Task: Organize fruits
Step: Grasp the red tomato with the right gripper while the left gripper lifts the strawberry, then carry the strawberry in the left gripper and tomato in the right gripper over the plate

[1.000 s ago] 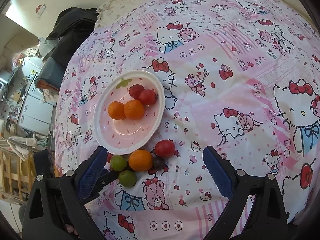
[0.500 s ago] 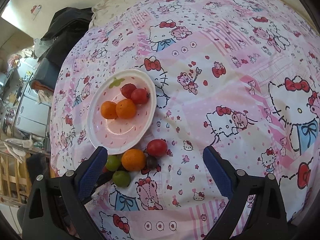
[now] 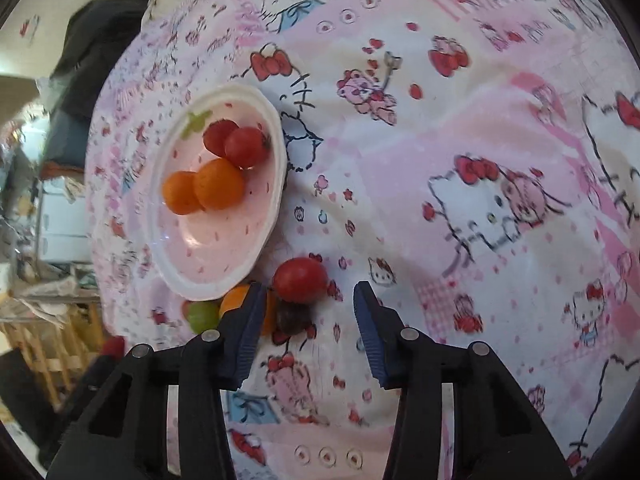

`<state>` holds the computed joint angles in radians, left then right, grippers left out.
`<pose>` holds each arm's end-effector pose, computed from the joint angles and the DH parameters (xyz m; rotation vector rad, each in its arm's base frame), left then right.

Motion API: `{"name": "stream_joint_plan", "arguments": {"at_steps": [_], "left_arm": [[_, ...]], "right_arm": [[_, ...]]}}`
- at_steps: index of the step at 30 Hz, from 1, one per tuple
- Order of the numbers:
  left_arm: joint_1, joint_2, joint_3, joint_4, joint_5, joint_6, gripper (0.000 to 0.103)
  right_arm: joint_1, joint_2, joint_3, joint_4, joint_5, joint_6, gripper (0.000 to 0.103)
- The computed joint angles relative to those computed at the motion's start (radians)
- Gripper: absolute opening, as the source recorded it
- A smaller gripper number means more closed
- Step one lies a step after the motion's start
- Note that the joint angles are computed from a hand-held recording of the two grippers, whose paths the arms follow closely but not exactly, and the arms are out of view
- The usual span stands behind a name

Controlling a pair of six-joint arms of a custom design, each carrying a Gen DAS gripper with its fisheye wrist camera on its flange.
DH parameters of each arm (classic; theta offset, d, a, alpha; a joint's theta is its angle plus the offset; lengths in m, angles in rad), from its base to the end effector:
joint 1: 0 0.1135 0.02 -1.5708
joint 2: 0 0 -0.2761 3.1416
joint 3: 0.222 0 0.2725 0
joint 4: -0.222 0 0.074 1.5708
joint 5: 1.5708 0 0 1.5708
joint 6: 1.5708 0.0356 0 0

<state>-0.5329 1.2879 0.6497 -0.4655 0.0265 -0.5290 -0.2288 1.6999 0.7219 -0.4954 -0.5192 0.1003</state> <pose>0.2075 -0.1235 0.1706 0.0139 2.7294 -0.3600 0.2611 -0.0427 0.0960 0.4405 2.8829 0.7638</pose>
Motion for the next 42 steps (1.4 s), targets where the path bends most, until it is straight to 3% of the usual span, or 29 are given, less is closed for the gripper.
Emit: {"name": "stream_joint_plan", "arguments": {"at_steps": [5,8,12,18,24,28,35,42], "left_arm": [[-0.020,0.015,0.002,0.036,-0.016,0.002,0.023],[-0.028,0.019,0.001,0.048,-0.024,0.006,0.023],[-0.034,0.020,0.000,0.055,-0.019,-0.001,0.023],[-0.052,0.011,-0.002,0.068,-0.071,0.009,0.023],[-0.021,-0.040,0.001,0.080,-0.096,0.018,0.023],[-0.001,-0.036,0.053,0.113,-0.136,0.082,0.023],[0.050,0.191,0.186,0.211,-0.103,0.207,0.023],[0.066,0.428,0.283,0.275,-0.062,0.243,0.023]], "right_arm": [[0.040,0.075,0.024,0.050,0.031,0.023,0.042],[0.013,0.104,0.030,0.047,-0.035,0.023,0.034],[0.005,0.104,0.023,0.043,-0.055,0.008,0.034],[0.013,0.009,-0.016,0.049,-0.023,-0.005,0.032],[-0.087,-0.136,-0.030,0.028,-0.077,-0.001,0.032],[-0.110,-0.196,0.015,0.024,-0.127,-0.013,0.032],[-0.017,-0.095,0.141,0.071,-0.123,0.014,0.032],[0.074,0.080,0.259,0.092,-0.087,0.005,0.032]]}}
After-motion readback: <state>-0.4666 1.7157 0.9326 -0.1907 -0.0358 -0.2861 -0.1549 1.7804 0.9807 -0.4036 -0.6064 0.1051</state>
